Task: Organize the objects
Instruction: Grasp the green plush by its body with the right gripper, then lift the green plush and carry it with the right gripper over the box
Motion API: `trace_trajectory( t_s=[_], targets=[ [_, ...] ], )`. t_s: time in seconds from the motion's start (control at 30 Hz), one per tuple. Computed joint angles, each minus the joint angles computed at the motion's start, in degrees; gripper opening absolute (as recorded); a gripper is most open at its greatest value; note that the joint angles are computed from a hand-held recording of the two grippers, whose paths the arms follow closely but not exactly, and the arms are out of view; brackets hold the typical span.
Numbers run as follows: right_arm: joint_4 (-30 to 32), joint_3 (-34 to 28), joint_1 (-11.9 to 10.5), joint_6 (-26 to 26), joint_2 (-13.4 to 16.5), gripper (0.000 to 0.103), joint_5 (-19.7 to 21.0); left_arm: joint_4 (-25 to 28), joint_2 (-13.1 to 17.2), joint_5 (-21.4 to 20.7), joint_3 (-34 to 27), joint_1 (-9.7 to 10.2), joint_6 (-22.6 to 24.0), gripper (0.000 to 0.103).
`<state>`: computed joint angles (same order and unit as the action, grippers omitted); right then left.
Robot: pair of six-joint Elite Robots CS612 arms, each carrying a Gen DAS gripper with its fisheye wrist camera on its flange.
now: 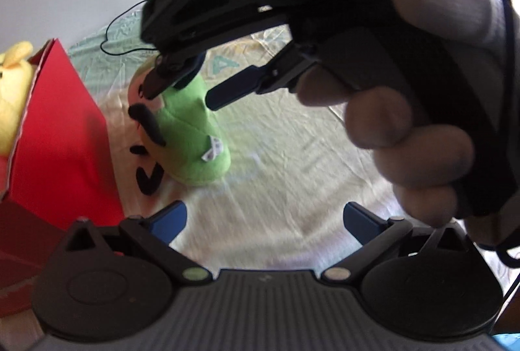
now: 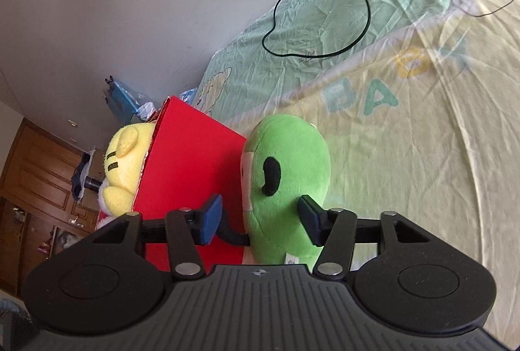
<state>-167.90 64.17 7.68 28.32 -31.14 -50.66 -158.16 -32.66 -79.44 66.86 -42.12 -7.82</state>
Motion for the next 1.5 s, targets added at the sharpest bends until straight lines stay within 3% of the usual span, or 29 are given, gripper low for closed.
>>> trace_trajectory(
  t_s=[0.13,0.17,0.3,0.4,0.73,0.83,0.87,1.13,1.33,1.5],
  targets=[
    [3.2,-1.7,-0.4,-0.5,1.1,0.062,1.2,1.2,0.4,1.7,-0.9,-0.19,0.2,0.102],
    [3.8,-2.0,-0.6,0.1,1.4,0.057,2.3,1.3,0.5,2.0,-1.1,-0.22,0.2,0.102],
    [2.6,-1.9,-1.9,3.4,2.2,0.052,6.2,0.9,0.3,3.7,-1.4,-0.30,0.6,0.102],
    [1.8,-1.4,-2.6,4.1,2.1,0.052,6.8,0.6,0.6,4.0,-2.4,-0.08,0.5,0.102],
    [1.6,-1.6,-3.9,5.2,3.0,0.053,10.2,1.7,4.0,2.0,-9.8,1.76,-3.1,0.102],
    [2.6,-2.8,-3.8,3.9,3.6,0.054,11.2,4.8,5.9,0.8,-13.4,2.72,-5.2,0.093],
    [2.9,-3.2,-3.7,3.5,3.8,0.054,11.4,6.4,6.3,-0.2,-14.6,3.10,-6.1,0.086],
    [3.3,-6.4,-3.4,6.3,6.2,0.055,15.3,9.2,8.0,-0.2,-17.5,3.81,-9.1,0.085],
    [2.6,-5.6,-3.1,5.7,5.6,0.053,14.6,9.9,8.1,0.2,-17.7,3.89,-10.4,0.084],
    [-2.0,-1.8,-3.4,8.1,3.7,0.052,13.8,8.7,7.0,-0.9,-16.1,3.74,-10.7,0.081]
  ],
)
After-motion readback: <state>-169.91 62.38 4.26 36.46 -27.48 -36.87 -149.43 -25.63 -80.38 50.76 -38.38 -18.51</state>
